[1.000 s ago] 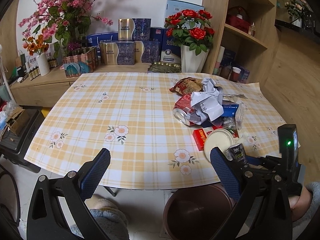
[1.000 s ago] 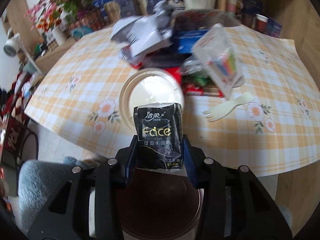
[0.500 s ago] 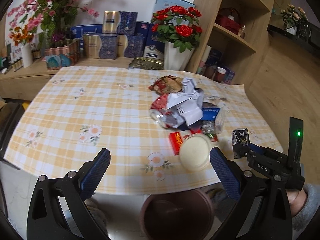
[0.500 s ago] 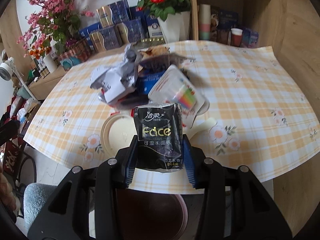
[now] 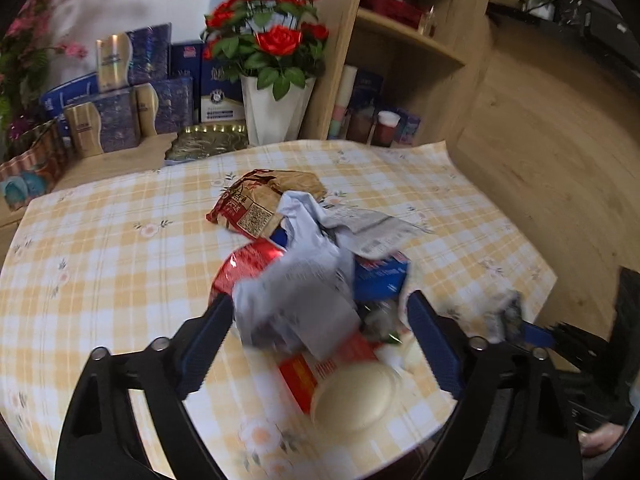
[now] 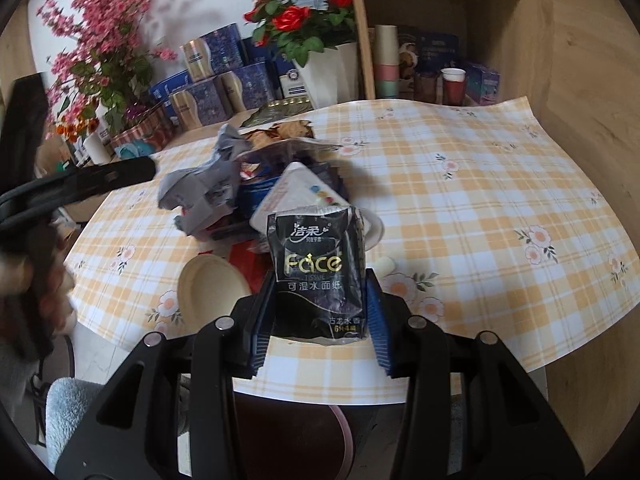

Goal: Collect trash
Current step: 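Grasp the crumpled white paper with the left gripper while the right gripper holds the packet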

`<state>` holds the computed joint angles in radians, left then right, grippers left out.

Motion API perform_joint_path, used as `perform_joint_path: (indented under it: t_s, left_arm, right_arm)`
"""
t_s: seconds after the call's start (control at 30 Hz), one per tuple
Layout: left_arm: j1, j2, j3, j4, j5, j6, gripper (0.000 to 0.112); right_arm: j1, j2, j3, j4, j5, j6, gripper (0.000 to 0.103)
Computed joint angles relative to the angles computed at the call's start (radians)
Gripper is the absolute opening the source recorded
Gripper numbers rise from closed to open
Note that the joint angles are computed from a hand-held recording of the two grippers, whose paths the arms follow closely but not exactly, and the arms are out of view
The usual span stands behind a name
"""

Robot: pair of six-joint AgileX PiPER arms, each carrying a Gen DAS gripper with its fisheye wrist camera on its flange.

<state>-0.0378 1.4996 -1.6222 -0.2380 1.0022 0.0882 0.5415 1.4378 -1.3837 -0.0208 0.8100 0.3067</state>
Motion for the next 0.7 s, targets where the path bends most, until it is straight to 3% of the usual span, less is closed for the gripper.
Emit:
perform_joint_path:
  t_s: [0.1, 0.27, 0.4, 0.7]
  left_arm:
    - [0.014, 0.11, -0.111, 0.007, 0.052, 0.012, 0.074]
    - [-0.009, 0.206, -0.199, 0.058, 0.104, 0.066, 0.073]
    - [-0.019, 0.232, -0.203, 0.069, 0.118, 0.093, 0.05]
    - [0.011, 0.182, -0.221, -0.039, 0.144, 0.156, 0.043]
  right_arm:
    - [-0.034, -0.006, 0.019, 0.028, -0.013, -0.019, 0.044]
    - [-0.075, -0.004, 0.038, 0.064, -0.025, -0.052, 0.044]
    - [-0.084, 0.004, 0.044, 0.079, -0.029, -0.061, 0.044]
    - [-0.075, 0.006, 0.034, 0.086, -0.032, -0.072, 0.044]
